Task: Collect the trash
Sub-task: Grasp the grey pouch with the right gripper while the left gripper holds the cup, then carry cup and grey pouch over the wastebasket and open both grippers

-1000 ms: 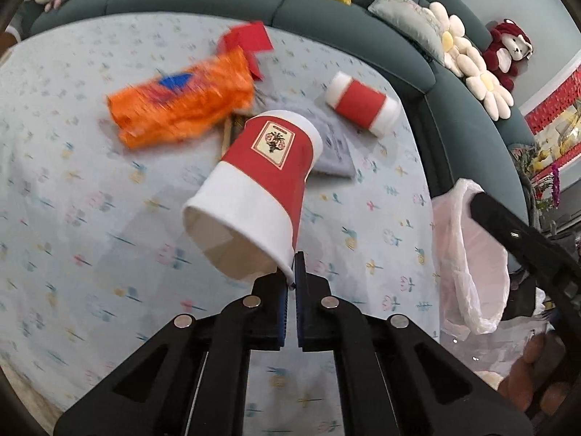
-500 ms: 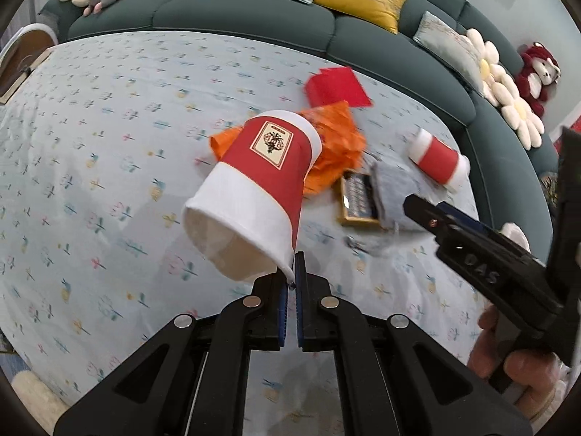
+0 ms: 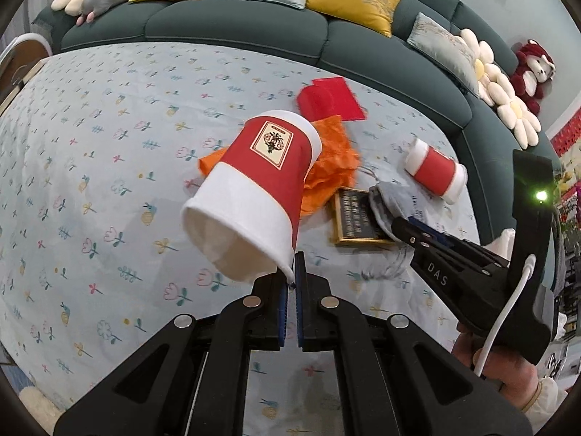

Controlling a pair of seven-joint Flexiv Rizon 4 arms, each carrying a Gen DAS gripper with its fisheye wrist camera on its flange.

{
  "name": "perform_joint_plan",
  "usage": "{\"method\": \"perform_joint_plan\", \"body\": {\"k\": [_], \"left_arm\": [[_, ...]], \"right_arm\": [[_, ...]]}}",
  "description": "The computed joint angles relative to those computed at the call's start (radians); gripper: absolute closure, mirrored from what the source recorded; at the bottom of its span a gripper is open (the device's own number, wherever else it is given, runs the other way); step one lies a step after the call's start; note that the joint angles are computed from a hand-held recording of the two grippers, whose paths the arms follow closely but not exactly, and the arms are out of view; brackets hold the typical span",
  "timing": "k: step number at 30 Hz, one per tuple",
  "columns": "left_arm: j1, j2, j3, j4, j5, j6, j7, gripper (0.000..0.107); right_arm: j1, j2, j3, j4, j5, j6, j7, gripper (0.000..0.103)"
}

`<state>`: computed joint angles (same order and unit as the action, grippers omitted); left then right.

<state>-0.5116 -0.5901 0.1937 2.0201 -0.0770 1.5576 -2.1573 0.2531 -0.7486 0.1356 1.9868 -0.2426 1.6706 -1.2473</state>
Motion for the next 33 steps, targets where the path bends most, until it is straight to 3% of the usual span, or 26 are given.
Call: {"method": "perform_joint_plan", "body": {"k": [9,17,24,33], "left_arm": [[-0.078,0.007,0.023,-0.075,0.047,-0.042,-0.020,0.103],[-0.152,0.001,0.025,-0.191,0.129,-0.102,-0.054,0.103],[-0.193,-0.028,-0.020,-0.317,0.208,-0.170,-0.058,0.103],[-0.202,-0.097,-0.117,-0.468,0.234,-0.250,-0.001,0.103]], "right_arm": [[-0.053,0.120,-0.009,0.138,0.050,0.133,0.012,0.097],[-0.176,0.255,0.005,0.275,0.064,0.256,0.033,0.097],[-0.364,0.332,0.033,0.368,-0.011,0.350,0.100,0.097],[-0.522,0.360,-0.007,0.439,-0.143,0.433,0.190,0.097]]}}
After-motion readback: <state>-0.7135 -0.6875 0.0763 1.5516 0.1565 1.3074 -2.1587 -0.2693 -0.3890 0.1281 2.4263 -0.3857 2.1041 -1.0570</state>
